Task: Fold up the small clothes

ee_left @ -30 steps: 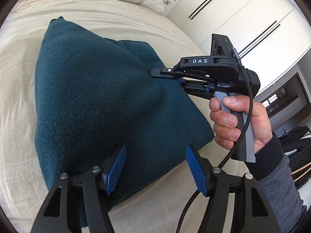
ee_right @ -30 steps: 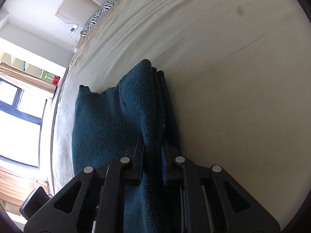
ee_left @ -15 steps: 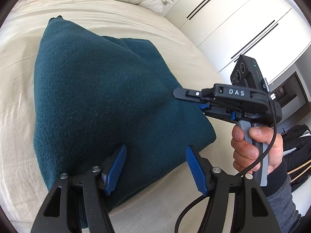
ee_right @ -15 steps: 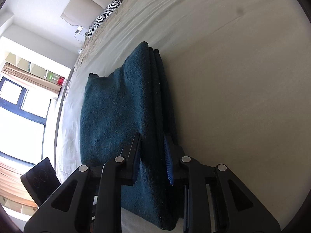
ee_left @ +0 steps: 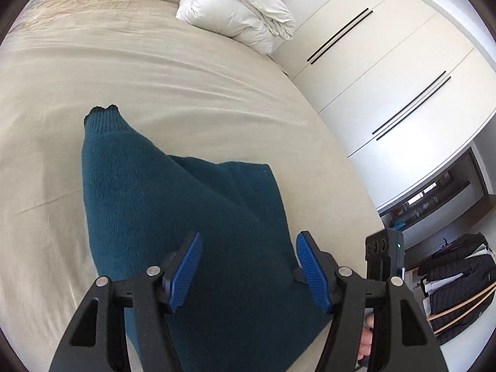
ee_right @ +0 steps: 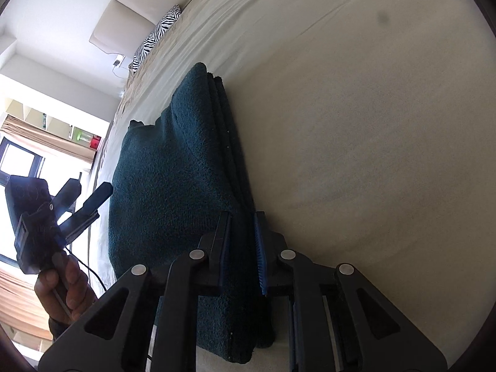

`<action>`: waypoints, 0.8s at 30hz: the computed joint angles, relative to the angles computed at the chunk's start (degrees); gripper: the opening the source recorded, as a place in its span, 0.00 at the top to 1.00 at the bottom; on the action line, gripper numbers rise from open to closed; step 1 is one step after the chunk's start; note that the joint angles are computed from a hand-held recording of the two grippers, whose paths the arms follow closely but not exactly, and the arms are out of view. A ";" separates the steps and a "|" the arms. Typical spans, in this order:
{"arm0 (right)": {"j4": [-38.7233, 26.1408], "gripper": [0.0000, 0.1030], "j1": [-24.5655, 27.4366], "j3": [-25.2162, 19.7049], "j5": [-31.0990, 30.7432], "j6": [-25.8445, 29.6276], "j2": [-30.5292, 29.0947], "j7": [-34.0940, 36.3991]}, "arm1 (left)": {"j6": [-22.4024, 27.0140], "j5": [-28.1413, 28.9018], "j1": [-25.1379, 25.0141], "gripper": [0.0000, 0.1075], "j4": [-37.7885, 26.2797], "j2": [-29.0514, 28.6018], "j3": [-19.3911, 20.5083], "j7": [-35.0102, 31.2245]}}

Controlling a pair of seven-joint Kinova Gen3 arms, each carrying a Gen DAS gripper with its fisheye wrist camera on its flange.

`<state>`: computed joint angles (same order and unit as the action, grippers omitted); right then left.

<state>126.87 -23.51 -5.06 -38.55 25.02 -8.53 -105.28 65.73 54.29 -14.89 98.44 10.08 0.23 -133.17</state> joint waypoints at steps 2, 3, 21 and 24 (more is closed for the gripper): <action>0.49 0.87 0.66 1.10 -3.71 0.08 0.28 4.61 | -0.60 -2.57 1.07 0.45 -3.03 3.94 0.45 3.00; 0.74 0.87 2.18 0.06 -5.53 0.08 0.35 6.94 | -1.01 -3.34 1.71 0.48 -3.47 5.28 0.06 3.97; -11.42 0.80 6.90 5.18 -32.38 10.40 10.09 31.61 | -12.19 -7.44 2.66 0.54 2.73 3.10 3.11 -2.73; -13.62 0.80 2.63 8.43 -31.50 10.61 15.77 30.80 | -13.13 -7.12 2.70 0.54 3.65 2.73 3.05 -4.00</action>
<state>113.25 -20.89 3.37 -70.05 35.64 7.24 -74.48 52.60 47.17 -12.19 102.09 12.81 3.28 -137.17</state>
